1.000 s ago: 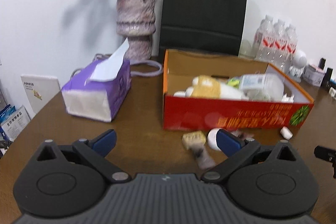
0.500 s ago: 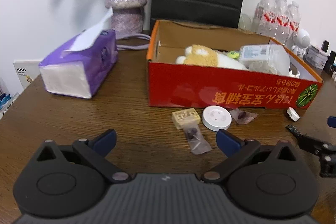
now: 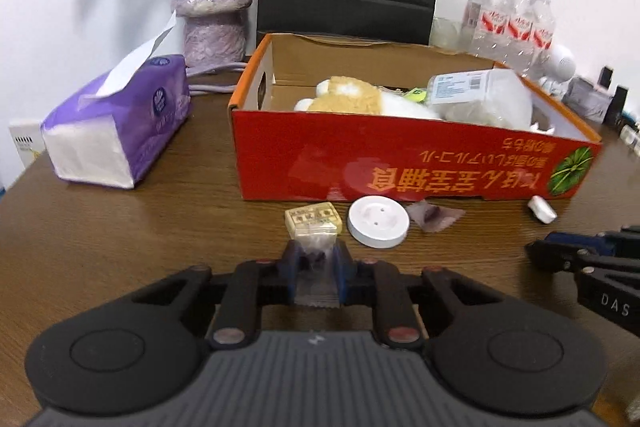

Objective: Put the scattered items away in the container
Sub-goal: 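Grasp the small clear packet with the left gripper while the right gripper grasps a black item, then carry the clear packet and black item into the box and open both grippers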

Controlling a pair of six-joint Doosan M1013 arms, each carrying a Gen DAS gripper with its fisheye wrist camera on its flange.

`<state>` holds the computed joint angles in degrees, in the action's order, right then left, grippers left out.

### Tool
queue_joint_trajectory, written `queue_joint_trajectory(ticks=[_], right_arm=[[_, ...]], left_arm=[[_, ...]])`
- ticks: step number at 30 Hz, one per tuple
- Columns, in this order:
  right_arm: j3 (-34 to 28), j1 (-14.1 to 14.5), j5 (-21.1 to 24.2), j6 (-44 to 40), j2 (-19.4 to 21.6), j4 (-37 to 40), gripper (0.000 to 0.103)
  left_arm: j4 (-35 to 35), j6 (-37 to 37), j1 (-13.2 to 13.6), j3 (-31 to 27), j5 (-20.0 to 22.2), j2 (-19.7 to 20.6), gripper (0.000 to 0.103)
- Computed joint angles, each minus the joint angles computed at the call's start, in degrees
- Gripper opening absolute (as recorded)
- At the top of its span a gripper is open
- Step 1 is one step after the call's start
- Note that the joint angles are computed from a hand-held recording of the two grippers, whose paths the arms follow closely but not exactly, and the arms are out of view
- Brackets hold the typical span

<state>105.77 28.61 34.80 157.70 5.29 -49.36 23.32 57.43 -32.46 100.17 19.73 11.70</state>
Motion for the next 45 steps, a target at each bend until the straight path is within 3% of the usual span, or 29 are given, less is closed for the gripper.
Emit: queue_joint_trajectory(ticks=[10,19,23,27,29,31,34,38,41,45], right_arm=[[1.52,1.19,-0.93,8.60,-1.32,-6.55,0.011],[2.07,2.07,-0.91,12.47,-2.13,-10.46,0.011],[2.16,2.91,0.53,17.68,-2.95,-17.80,0.011],[1.22,2.23,1.24,20.62,-3.33,-21.85,0.011],[0.37,1.82,2.07,22.32,-3.27,-24.45,0.011],[-0.40,1.19,2.43,24.53,-3.13,-27.06,0.011],[-1.34,-0.29,1.90,29.43,-2.68,-30.02,0.011],[-2.91,-2.45,0.56,32.41,-1.44,-31.37,0.011],[-4.28,-4.07,-1.31,33.55,-0.25,-31.78,0.011],[-6.34,-5.68,-3.60,31.59,1.67,-29.99,0.011]], left_arm=[[-5.53,3.02,0.95,1.22,-2.83,-1.03,0.018],[-3.92,1.57,0.94,2.94,-7.17,-3.00,0.018],[7.10,-7.89,0.55,3.13,-10.29,-4.12,0.018],[1.50,-2.95,0.84,1.06,-11.62,-3.95,0.018],[8.96,-10.48,0.67,-0.18,-12.66,-3.48,0.018],[21.32,-23.70,0.46,-1.26,-13.22,-2.88,0.018],[28.83,-34.20,0.64,-3.10,-14.42,-1.52,0.018],[22.49,-29.77,0.83,-6.50,-14.11,1.16,0.018],[5.57,-13.20,1.04,-9.11,-13.38,3.34,0.018],[-4.55,-2.00,1.11,-12.03,-11.36,5.85,0.018]])
